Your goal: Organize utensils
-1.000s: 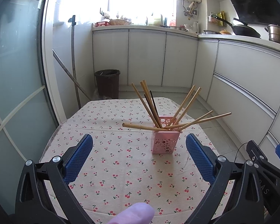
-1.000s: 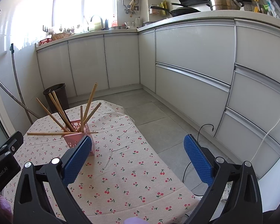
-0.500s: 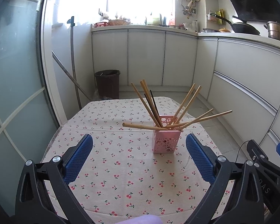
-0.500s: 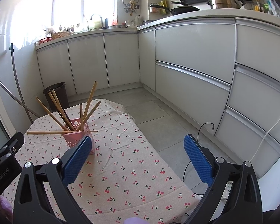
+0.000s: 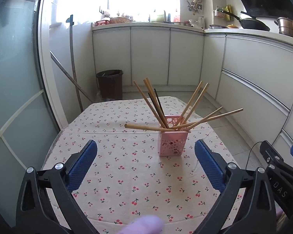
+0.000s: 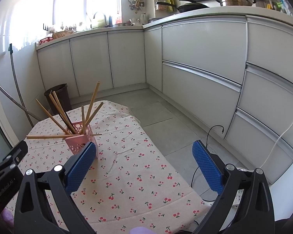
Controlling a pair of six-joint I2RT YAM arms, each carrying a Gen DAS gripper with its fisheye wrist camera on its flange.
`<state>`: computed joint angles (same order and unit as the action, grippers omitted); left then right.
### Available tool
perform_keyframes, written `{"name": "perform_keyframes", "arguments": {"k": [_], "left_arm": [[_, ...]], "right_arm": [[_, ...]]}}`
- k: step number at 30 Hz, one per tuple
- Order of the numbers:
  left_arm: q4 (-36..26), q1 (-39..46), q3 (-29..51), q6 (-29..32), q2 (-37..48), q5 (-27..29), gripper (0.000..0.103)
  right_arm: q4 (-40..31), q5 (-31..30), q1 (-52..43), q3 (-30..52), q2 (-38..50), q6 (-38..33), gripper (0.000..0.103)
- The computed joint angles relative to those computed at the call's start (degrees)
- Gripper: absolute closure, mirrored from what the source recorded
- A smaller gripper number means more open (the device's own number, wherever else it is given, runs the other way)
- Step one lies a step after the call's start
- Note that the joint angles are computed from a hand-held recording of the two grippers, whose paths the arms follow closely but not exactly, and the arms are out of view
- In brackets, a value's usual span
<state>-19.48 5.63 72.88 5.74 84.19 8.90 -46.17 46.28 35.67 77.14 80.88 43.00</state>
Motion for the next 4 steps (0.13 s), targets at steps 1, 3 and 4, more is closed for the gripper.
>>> {"name": "perform_keyframes", "arguments": {"k": [1,3,4], "left_arm": [[0.02,0.05,0.03,0.03,0.00,0.00,0.007],[0.21,0.08,-0.12,-0.12,-0.13,-0.13,0.007],[0.16,0.14,-0.09,-0.13,-0.14,0.14,0.007]], "right_arm": [[-0.02,-0.01,-0.01,0.02,0.01,0.08,0.007],[-0.08,-0.10,-0.02,0.06,-0.01,0.16,0.007],[-0.05,-0.09,-0.04,0.06,-0.01,0.08,0.007]]}}
